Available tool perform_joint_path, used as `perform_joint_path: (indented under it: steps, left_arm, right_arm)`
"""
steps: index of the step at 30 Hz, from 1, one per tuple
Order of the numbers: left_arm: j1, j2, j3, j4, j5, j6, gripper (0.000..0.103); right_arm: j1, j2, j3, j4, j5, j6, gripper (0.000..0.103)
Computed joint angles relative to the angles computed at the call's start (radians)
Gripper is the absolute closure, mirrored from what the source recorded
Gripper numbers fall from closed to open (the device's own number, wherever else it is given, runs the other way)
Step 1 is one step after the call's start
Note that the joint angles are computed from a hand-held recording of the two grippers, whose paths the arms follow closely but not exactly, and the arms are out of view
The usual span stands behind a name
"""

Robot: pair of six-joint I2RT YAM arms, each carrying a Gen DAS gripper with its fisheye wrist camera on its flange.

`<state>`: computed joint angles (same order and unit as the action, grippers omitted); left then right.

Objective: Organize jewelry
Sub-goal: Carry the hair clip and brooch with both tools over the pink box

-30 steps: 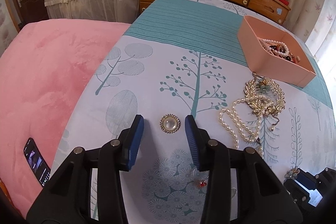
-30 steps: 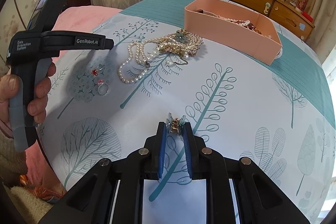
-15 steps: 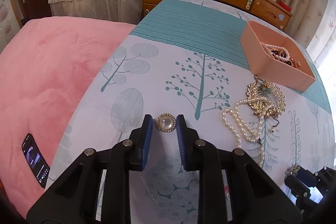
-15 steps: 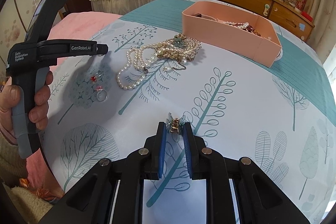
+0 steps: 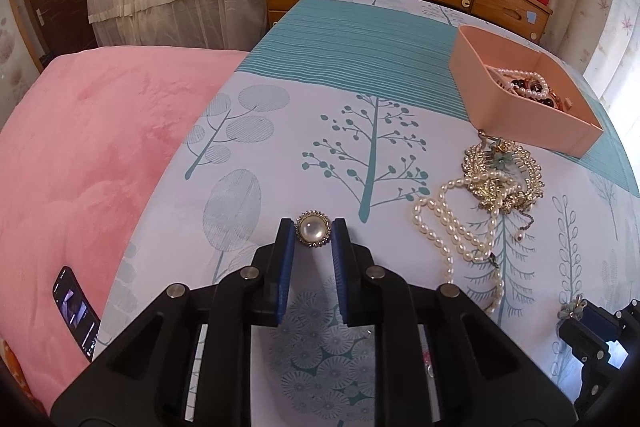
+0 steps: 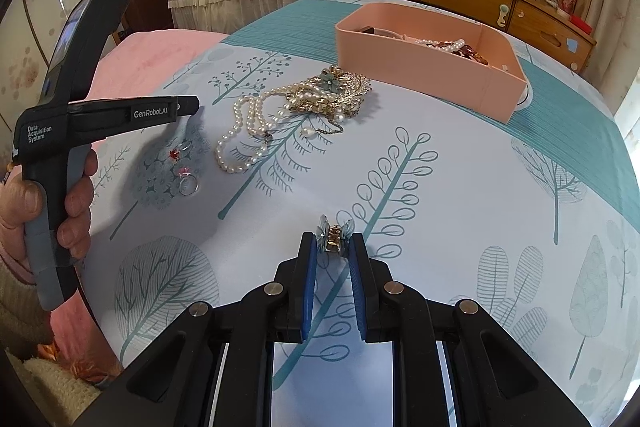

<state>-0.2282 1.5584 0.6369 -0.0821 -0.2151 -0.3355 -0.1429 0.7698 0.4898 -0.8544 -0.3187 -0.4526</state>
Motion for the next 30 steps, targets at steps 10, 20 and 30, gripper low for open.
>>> perform_joint_path:
  steps: [10,20,30]
  left_arm:
    - [-0.048,-0.116,0.059,-0.102,0.031,0.017,0.087]
    - [-0.088,0.057,0.519,-0.294,0.207,0.092,0.087]
    - [-0.087,0.443,0.895,-0.408,0.303,0.059,0.087]
  right_arm:
    - [-0.095,0.013,0.102,-0.035,-0.054,-0.025,0.087]
    - [-0.144,0.422,0.584,0.008,-0.153,0.076,0.087]
    - [-0.042,1.016,1.153,-0.109,-0.154,0.307,0.087]
